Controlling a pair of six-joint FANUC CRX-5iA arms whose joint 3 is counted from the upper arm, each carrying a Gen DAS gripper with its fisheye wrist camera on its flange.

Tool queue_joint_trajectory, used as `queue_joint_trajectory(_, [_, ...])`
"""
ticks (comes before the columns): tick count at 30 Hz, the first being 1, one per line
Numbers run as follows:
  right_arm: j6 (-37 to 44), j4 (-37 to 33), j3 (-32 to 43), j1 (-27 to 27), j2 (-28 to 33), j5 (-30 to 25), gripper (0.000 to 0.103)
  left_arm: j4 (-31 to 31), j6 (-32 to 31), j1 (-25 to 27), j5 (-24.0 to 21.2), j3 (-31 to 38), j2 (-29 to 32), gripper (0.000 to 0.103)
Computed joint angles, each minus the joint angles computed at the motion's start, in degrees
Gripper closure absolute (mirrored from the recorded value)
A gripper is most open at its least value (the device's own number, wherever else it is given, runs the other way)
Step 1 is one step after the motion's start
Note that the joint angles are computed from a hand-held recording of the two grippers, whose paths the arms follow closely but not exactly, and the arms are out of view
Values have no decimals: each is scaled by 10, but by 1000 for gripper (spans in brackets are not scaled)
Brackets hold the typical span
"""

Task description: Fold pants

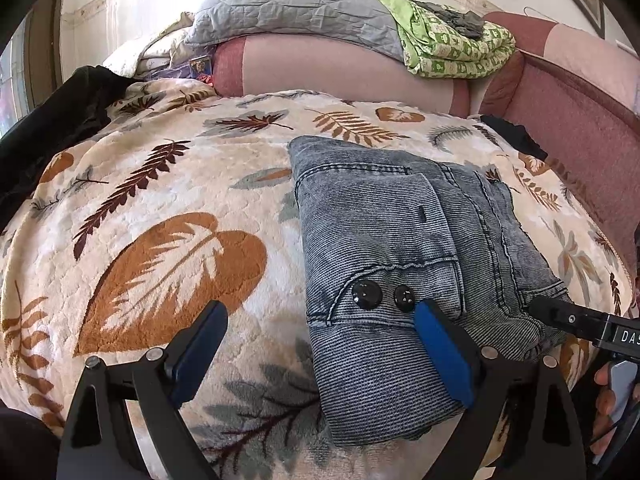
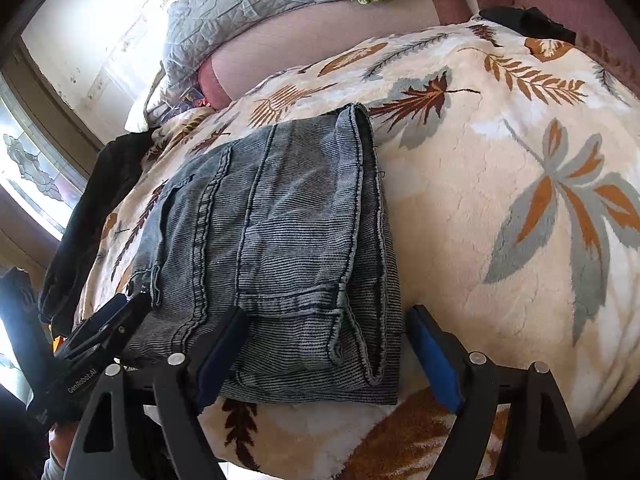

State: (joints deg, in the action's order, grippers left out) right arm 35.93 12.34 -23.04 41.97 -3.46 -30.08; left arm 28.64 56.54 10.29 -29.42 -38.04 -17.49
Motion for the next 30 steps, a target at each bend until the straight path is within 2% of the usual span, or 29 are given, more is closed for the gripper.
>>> queue_joint_trajectory(17, [-6, 2, -3, 0, -1, 7, 18, -3, 3, 3, -9, 2, -3, 8])
queue_joint_trajectory(20, [17, -21, 8, -4, -1, -5, 18, 9, -6, 10, -26, 6, -2, 8])
queue_joint_trajectory(21, [34, -42, 19, -7, -1, -21, 18, 21, -16, 15, -36, 6, -4, 9])
queue_joint_trajectory(23, [75, -93, 39, -18, -7, -47, 18, 91, -58, 35, -57, -4, -15, 9])
queue_joint_trajectory(26, [134, -173, 57, -50, -25, -67, 18, 162, -74, 66, -85, -4, -15, 9])
queue_joint_trajectory(27, [161, -208, 68, -67, -30, -72, 18, 175, -72, 76, -104, 4, -5, 9])
queue_joint_trajectory(30, [286, -368, 143, -148, -4, -123, 18, 185, -48, 100, -214, 66, 74, 9])
